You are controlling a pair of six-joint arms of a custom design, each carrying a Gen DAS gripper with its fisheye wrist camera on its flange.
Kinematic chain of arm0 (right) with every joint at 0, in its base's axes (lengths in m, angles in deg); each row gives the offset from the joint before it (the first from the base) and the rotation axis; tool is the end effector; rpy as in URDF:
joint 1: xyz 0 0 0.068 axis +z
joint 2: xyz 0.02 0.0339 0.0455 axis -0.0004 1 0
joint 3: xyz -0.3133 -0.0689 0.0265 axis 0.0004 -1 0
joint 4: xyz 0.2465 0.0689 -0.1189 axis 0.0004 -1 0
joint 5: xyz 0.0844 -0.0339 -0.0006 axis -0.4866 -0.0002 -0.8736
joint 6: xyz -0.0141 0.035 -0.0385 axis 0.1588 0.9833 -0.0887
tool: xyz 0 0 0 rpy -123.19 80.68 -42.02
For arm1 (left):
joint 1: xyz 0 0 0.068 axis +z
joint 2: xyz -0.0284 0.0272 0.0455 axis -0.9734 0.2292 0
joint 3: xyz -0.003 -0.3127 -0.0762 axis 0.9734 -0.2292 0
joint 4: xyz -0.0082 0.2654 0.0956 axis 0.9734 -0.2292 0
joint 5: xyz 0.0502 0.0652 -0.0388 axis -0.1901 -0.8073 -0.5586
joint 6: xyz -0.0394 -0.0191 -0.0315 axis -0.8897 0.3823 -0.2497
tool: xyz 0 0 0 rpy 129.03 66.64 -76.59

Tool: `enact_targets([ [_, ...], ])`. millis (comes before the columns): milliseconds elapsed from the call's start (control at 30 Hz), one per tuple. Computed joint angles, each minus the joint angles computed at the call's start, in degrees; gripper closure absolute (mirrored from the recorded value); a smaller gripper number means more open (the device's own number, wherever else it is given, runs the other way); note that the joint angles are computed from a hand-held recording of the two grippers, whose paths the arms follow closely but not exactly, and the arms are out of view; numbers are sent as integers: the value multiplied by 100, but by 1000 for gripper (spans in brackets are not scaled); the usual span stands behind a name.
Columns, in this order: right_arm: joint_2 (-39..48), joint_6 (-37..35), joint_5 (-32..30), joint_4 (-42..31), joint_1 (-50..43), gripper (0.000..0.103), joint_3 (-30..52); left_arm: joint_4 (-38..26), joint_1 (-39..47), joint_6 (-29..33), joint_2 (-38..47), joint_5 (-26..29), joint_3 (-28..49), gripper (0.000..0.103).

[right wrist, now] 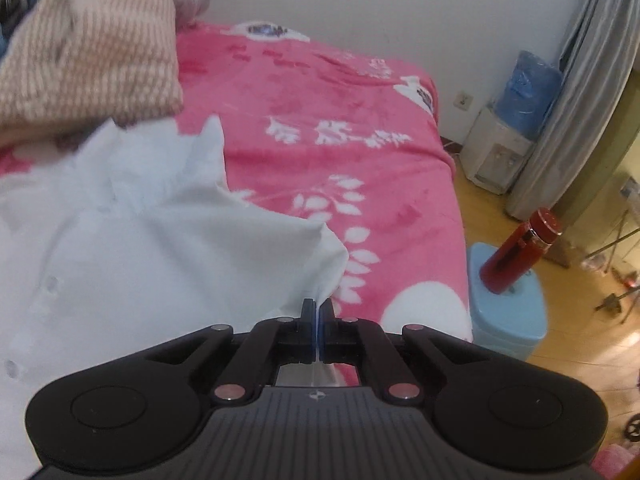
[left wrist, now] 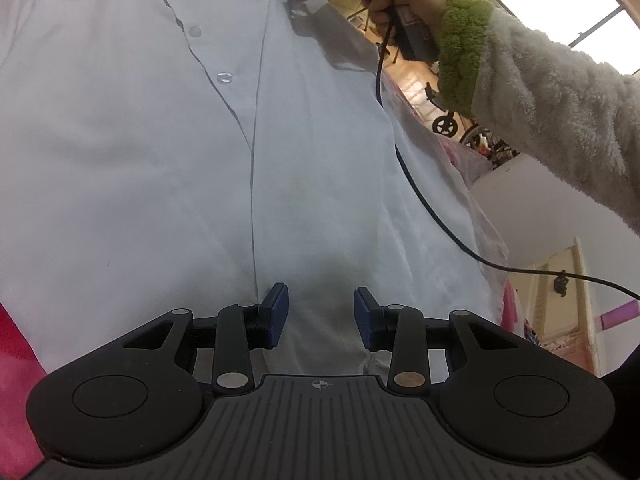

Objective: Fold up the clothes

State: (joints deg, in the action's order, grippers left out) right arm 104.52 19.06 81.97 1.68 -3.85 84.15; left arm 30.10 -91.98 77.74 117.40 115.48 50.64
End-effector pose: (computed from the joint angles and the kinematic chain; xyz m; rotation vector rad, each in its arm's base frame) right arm 0.3866 -0.0274 0.1318 -0.2670 2.4015 -0.2235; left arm 0.2609 -0.0962 0.1215 1.3135 2.4868 -1.0937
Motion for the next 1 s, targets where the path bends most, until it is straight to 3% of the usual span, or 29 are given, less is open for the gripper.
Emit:
enact_targets([
  [100,142,49,247,163,92,99,-15,-88,85,111,5,-10,12,67],
  [233,108,340,365,247,18,63,-27,-10,-14,-38,-3,-9,24,67],
  [467,-632,689,85,22,-362,61,-342,77,82,-55,-100,-18,-75,67],
  [633,-1533,981,-440,-463,-474,61,-583,148,277,-114,-403,109,-164,66],
  [900,-2621,1540,-987,-1644,180,61,-375,196,892,-180,-1127,294,-316,65],
  [1000,-2883,1691,-1135,-1940,633,61,-279,402,1289,-492,-1500,310,-380,65],
])
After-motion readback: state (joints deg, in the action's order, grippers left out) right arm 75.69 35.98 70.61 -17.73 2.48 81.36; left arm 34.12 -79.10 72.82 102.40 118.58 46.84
